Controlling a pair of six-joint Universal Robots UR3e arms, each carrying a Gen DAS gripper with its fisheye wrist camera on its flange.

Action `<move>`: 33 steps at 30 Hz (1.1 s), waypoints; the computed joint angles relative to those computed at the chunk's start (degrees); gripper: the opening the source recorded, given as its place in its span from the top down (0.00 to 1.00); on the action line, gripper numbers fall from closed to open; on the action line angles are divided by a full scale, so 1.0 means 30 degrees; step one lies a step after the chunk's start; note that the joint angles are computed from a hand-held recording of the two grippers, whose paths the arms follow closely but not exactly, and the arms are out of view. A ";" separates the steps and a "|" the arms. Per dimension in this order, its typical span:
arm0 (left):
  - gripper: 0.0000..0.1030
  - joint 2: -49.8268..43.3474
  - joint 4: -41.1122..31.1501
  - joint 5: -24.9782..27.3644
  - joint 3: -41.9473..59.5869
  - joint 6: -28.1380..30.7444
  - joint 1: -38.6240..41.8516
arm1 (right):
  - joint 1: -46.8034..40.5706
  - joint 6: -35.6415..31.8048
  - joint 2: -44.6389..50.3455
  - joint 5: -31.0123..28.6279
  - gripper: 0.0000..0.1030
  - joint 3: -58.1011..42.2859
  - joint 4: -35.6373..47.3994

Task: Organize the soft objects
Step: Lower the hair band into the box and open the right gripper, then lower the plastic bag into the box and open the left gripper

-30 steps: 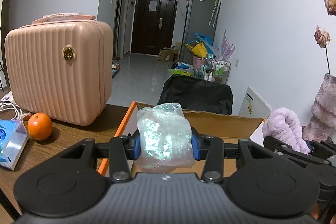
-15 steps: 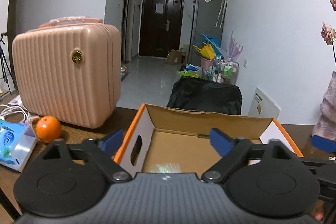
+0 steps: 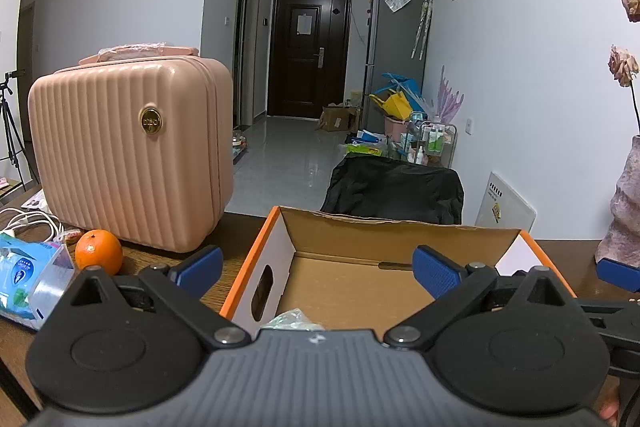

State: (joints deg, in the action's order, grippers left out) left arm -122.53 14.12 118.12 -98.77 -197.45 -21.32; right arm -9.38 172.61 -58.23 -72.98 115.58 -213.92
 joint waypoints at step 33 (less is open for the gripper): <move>0.00 0.3984 0.4481 0.2161 -0.6368 0.0286 -0.2968 | -0.3033 -0.0997 -0.5924 0.3001 0.00 0.9120 -0.3733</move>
